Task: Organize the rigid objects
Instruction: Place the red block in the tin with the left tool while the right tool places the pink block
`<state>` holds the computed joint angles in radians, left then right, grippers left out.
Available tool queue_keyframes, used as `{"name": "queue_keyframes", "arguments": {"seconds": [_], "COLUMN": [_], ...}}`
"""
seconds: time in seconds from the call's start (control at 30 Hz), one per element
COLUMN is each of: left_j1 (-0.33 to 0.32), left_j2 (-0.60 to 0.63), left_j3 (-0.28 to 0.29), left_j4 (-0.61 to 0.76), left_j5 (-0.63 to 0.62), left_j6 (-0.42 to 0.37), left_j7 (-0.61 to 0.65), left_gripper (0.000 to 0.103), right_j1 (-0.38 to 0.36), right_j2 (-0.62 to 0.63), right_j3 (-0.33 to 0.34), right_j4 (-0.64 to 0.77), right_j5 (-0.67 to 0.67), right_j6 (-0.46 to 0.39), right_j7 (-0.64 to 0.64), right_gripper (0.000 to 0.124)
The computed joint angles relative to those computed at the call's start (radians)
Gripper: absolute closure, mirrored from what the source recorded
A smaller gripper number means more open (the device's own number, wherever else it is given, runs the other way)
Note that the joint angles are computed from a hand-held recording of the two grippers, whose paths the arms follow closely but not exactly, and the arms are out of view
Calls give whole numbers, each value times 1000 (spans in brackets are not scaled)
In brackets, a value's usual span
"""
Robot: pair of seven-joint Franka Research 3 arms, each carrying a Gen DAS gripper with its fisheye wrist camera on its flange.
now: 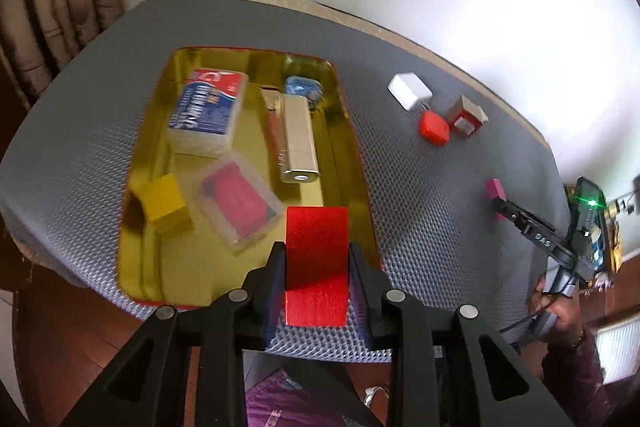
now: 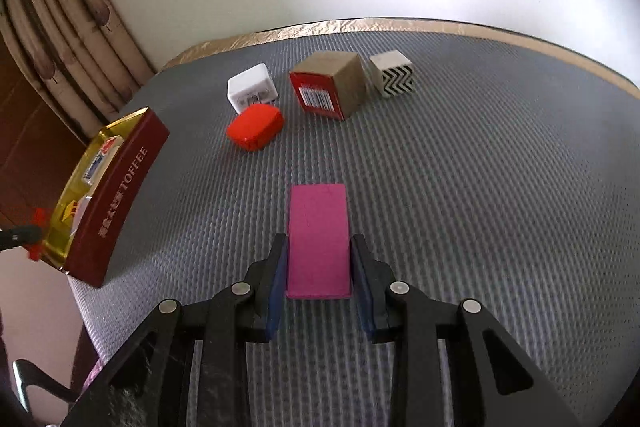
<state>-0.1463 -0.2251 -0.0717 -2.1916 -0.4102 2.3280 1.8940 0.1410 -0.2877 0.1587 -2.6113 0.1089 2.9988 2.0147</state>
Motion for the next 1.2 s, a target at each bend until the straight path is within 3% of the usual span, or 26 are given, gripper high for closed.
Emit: {"name": "queue_keyframes", "arguments": {"seconds": [0.3,0.43,0.53,0.6,0.7,0.77,0.87,0.93,1.03,1.1,1.2], "left_j1": [-6,1,13,19,39,113,256,289,244,213,171], "left_j2": [68,85,77,35,-64,-131,-186,-196,-183,-183,-173], "left_j3": [-29,-26,-24,-17,-11,-56,-135,-137,-79,-49,1], "left_j4": [43,59,54,15,-100,-188,-268,-288,-296,-305,-307], "left_j5": [26,-3,-13,-38,-3,168,391,452,469,486,515], "left_j6": [24,-1,-8,38,219,372,508,533,530,521,519], "left_j7": [-2,8,-1,-2,-72,-235,-448,-512,-513,-519,-506], "left_gripper": [73,63,63,63,63,59,53,52,52,52,52], "right_j1": [3,2,10,38,74,118,206,283,403,438,425], "right_j2": [-45,-42,-47,-59,-71,-68,-33,11,108,188,296], "right_j3": [1,5,2,-19,-32,-52,-82,-110,-157,-156,-107], "right_j4": [-21,-11,-9,-10,5,27,97,163,293,397,521], "right_j5": [12,13,23,49,86,127,204,283,469,579,583], "right_j6": [-5,-14,-19,-21,-22,-20,-13,-10,-31,-72,-125], "right_j7": [2,4,7,-11,-31,-65,-142,-220,-398,-501,-514], "right_gripper": [95,95,95,95,95,95,95,95,95,95,95]}}
